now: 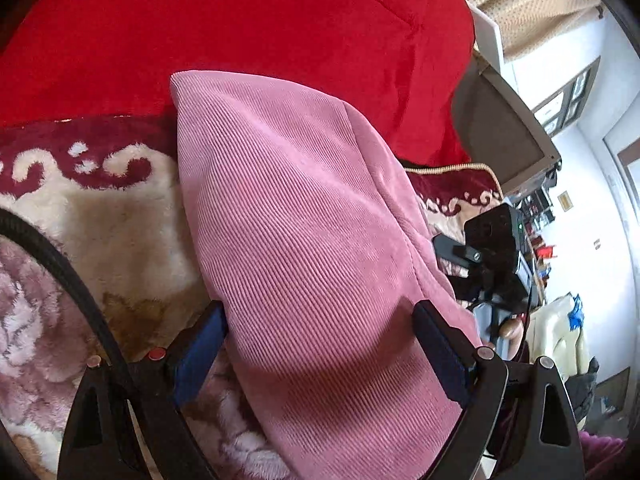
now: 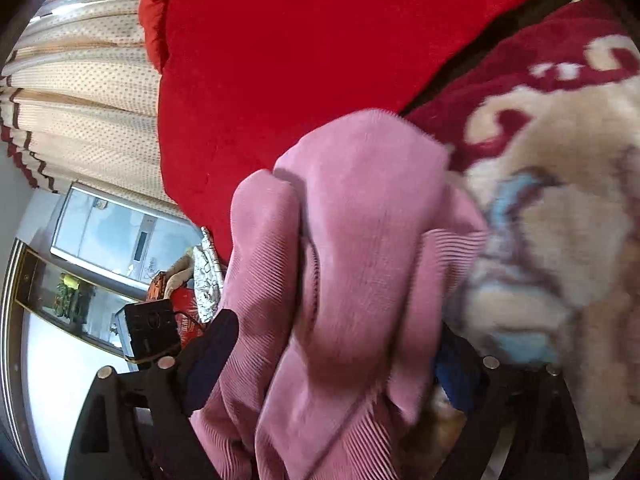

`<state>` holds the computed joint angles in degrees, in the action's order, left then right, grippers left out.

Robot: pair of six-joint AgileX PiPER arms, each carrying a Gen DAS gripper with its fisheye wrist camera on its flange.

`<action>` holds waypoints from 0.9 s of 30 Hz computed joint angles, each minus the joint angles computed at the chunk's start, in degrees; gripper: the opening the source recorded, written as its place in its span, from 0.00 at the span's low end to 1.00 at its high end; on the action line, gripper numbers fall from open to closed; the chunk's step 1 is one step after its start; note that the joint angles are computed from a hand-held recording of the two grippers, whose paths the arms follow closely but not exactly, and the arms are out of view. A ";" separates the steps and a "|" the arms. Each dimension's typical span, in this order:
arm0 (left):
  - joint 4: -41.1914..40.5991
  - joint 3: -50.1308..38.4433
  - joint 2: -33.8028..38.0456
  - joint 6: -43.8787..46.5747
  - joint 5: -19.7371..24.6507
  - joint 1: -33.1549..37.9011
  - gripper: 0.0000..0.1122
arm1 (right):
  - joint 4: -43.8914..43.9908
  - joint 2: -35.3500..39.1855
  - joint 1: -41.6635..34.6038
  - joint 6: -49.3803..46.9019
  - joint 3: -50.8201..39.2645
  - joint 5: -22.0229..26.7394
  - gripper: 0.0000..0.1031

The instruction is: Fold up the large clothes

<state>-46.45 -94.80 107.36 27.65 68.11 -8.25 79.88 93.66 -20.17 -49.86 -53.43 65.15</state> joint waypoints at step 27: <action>17.81 22.30 -30.80 -6.29 -8.05 -3.18 0.45 | -11.22 -35.98 21.09 19.89 11.45 -18.21 0.43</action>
